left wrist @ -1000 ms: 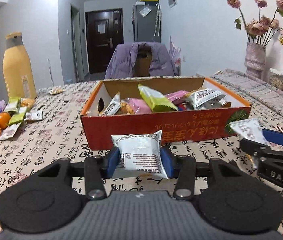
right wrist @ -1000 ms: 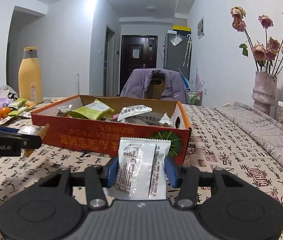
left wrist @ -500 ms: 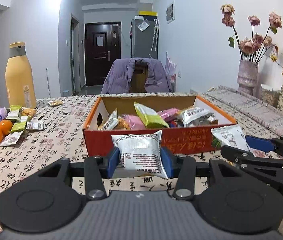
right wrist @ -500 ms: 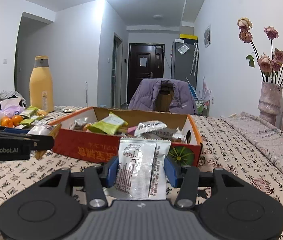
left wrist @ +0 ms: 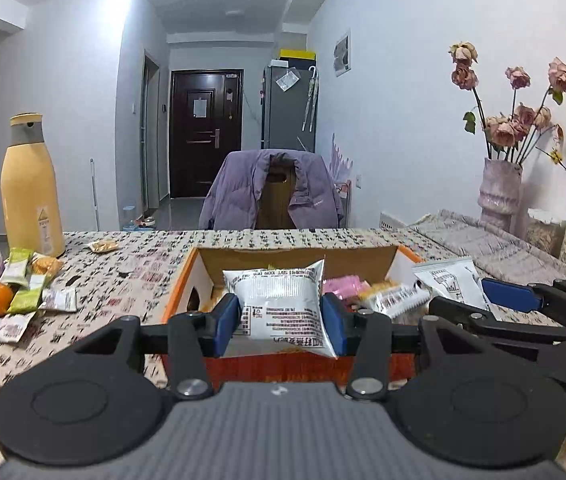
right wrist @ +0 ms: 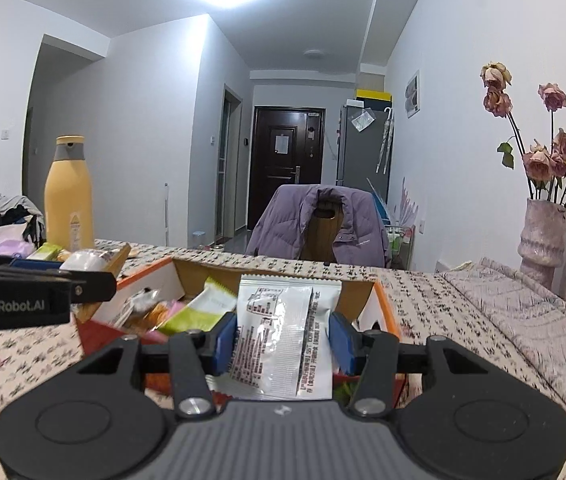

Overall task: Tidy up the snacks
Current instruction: 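Carry both white packets over the orange box, then lower both white packets into the box and open both grippers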

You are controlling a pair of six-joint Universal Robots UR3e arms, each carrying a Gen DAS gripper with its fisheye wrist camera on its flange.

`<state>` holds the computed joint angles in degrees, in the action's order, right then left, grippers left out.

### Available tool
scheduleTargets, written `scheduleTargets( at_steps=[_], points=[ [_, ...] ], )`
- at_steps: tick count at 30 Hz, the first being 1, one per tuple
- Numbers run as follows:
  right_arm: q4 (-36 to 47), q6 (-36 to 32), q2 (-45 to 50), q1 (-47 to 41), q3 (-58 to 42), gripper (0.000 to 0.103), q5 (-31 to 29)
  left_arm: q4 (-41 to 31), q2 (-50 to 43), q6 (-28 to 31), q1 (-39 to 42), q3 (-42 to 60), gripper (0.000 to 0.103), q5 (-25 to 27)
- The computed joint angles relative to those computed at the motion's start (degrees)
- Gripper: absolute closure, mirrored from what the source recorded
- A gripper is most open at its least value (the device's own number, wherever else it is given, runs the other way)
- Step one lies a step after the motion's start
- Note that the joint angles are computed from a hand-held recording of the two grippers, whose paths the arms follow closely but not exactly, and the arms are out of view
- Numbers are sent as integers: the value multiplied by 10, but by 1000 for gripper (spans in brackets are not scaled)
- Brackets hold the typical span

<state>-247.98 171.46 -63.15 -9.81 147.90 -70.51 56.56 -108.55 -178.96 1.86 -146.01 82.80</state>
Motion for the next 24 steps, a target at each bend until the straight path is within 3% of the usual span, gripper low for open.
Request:
scheduleTargets(
  at_steps=[17,21,24],
  points=[
    [265,36,46,62,-313,54,-81,-187,-80,-38,-13,275,57,16],
    [279,47,90,71,-376,54,-96,-205,-126,-50,-20,345,57,33],
    [241,51,120,68,-383,54,-92,-181,-160,-55,-15,362,56,31]
  ],
)
